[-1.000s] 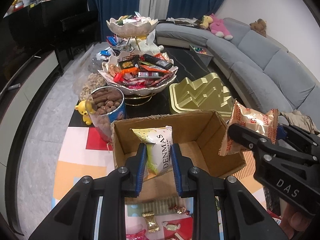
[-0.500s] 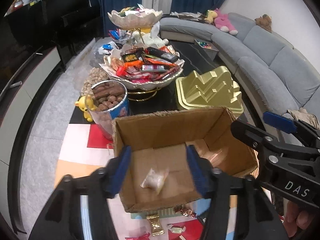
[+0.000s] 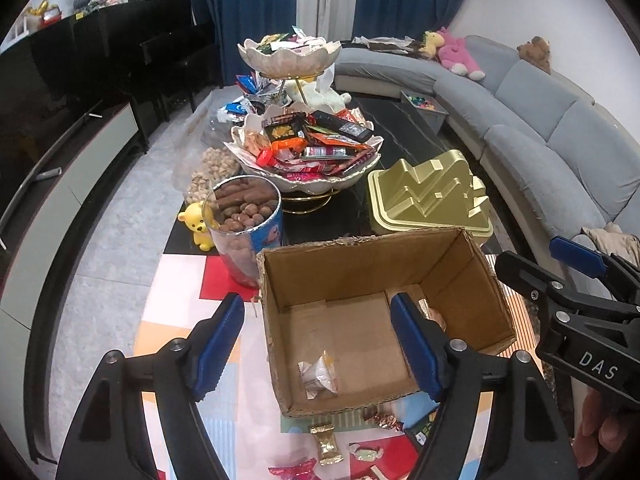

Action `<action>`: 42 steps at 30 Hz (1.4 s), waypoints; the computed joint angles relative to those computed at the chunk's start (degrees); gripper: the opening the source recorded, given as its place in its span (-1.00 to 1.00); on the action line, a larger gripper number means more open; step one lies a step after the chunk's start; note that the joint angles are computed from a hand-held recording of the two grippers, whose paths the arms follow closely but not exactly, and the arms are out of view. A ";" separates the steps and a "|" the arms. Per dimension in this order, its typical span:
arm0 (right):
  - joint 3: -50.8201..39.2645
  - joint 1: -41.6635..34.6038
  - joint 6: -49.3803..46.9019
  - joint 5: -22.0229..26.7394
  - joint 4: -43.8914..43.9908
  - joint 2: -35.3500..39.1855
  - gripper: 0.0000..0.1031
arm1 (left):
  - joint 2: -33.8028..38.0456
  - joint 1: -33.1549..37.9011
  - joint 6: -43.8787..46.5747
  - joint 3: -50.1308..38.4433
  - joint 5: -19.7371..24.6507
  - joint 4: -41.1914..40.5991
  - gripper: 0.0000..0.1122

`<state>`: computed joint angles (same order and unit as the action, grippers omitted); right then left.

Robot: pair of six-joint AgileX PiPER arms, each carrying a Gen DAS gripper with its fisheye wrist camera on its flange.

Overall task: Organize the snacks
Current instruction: 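Move both tools back down toward the remaining snacks on the table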

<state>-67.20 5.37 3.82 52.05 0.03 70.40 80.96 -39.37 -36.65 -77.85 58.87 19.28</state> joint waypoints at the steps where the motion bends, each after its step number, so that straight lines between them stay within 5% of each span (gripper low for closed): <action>1: -0.03 -0.33 -0.29 0.28 0.36 -0.36 0.55 | -0.15 -0.31 -0.20 -0.02 0.19 0.27 0.34; 20: 4.48 -4.40 -1.36 4.42 2.61 -8.64 0.55 | -5.03 -9.70 -4.88 3.50 4.14 4.33 0.34; 42: 12.60 1.60 5.76 13.20 -4.11 -18.35 0.55 | -9.84 -17.41 -1.54 13.08 3.42 2.46 0.34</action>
<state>-54.60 6.96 9.58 65.25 -4.08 52.06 71.12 -56.78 -38.19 -64.77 62.30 21.73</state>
